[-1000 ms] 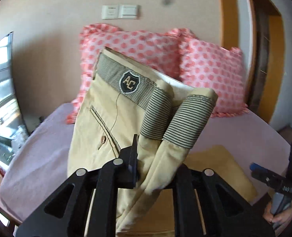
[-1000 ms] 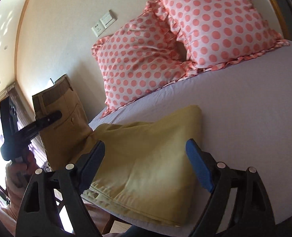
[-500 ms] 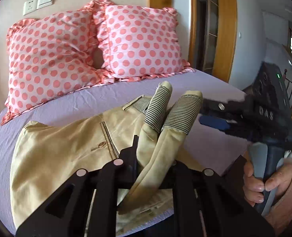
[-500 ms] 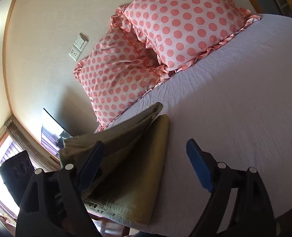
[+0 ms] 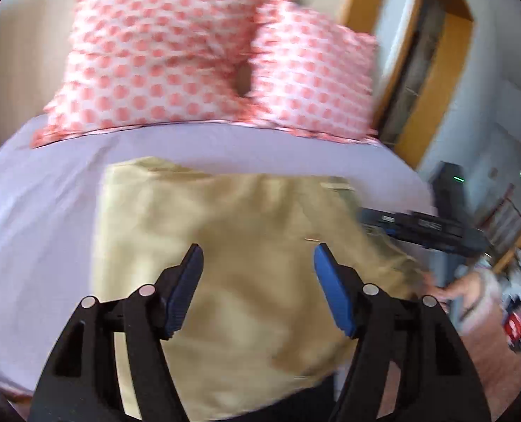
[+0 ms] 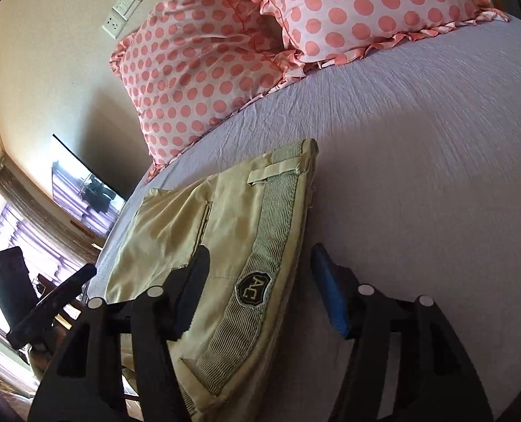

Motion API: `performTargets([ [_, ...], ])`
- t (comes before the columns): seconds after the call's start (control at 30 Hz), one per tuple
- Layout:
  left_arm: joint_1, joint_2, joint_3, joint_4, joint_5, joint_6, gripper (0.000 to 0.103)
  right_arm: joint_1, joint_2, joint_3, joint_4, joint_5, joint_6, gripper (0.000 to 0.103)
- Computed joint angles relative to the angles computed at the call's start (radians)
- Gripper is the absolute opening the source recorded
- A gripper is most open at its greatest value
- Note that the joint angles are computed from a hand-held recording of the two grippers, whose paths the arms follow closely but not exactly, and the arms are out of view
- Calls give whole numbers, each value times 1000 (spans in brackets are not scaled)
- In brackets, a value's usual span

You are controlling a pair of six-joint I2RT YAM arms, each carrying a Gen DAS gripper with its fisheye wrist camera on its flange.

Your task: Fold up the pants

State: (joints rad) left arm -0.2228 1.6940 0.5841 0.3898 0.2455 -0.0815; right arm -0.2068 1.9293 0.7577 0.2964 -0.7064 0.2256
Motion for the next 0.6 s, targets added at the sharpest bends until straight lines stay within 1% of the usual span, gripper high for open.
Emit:
performTargets([
  [0.03, 65, 40, 55, -55, -5, 1, 65, 6, 16, 19, -18, -15, -11, 48],
  [0.1, 164, 130, 167, -166, 24, 8, 64, 23, 14, 29, -29, 22, -31, 48],
  [0.2, 240, 267, 328, -315, 113, 53, 64, 13, 49, 65, -25, 2, -12, 46],
  [0.23, 255, 309, 374, -355, 171, 65, 64, 12, 56, 79, -38, -6, -17, 46],
  [0.27, 265, 339, 404, -378, 216, 70, 65, 12, 64, 91, -47, -24, -22, 46],
  [0.3, 268, 344, 413, -365, 232, 71, 66, 11, 73, 99, -52, -46, -27, 46],
  [0.37, 271, 385, 481, -437, 314, 94, 66, 7, 84, 115, -62, -82, -36, 46],
  [0.4, 269, 400, 500, -439, 329, 89, 67, 1, 94, 123, -65, -109, -35, 43],
  [0.43, 265, 412, 519, -442, 338, 88, 67, -9, 117, 137, -69, -154, -25, 29],
  [0.47, 263, 426, 540, -447, 347, 85, 60, -19, 144, 150, -67, -205, -4, 17],
  [0.5, 267, 438, 560, -461, 359, 72, 39, -30, 164, 151, -41, -251, 29, 15],
  [0.53, 277, 454, 584, -472, 378, 51, 28, -36, 172, 149, -20, -274, 51, 14],
  [0.57, 294, 457, 590, -466, 414, 32, 6, -38, 170, 146, -6, -287, 68, 13],
  [0.6, 307, 456, 594, -461, 457, 22, 6, -40, 165, 147, 8, -301, 86, 12],
])
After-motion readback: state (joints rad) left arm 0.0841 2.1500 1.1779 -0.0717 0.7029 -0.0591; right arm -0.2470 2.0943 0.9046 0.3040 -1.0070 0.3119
